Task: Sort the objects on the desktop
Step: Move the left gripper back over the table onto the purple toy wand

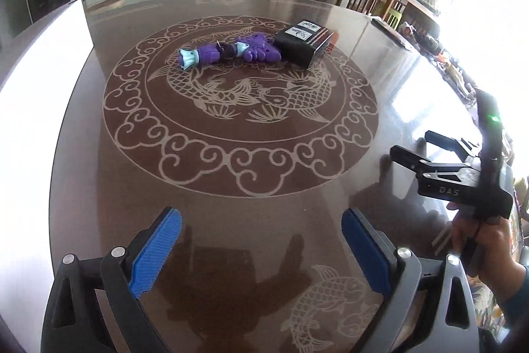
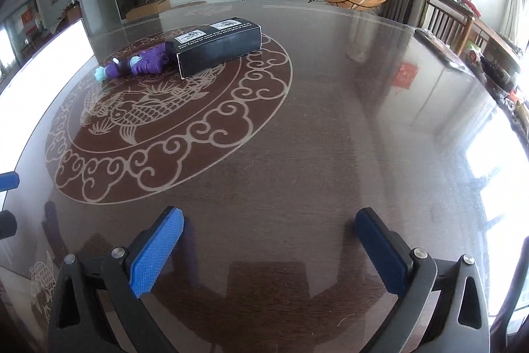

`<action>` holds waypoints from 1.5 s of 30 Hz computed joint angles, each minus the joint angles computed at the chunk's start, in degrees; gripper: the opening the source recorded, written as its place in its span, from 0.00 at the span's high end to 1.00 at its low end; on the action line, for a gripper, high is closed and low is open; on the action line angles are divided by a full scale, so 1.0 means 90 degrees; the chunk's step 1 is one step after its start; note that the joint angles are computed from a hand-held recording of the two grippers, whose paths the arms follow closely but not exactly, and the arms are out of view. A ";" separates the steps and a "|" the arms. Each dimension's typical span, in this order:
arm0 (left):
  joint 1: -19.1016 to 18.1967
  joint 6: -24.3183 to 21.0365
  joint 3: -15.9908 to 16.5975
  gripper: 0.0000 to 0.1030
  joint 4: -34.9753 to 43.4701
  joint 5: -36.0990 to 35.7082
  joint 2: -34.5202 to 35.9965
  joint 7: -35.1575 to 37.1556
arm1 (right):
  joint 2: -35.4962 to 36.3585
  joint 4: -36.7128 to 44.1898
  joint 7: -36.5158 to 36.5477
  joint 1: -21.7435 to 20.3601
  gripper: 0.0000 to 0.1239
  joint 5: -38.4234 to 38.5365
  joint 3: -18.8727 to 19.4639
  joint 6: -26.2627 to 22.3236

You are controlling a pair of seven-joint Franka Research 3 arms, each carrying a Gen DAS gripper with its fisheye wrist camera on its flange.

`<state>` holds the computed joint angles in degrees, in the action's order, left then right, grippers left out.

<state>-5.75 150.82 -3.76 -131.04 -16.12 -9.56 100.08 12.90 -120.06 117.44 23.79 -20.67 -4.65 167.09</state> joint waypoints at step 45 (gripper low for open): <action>0.0619 -0.0329 -0.0538 0.61 0.3820 0.2064 0.3225 -0.0948 | -0.0010 -0.0005 0.0027 0.0002 0.17 -0.0037 -0.0003 -0.0009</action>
<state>-0.18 147.86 -8.60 -96.66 2.45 19.46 91.55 12.80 -120.11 117.68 23.81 -21.01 -4.68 167.01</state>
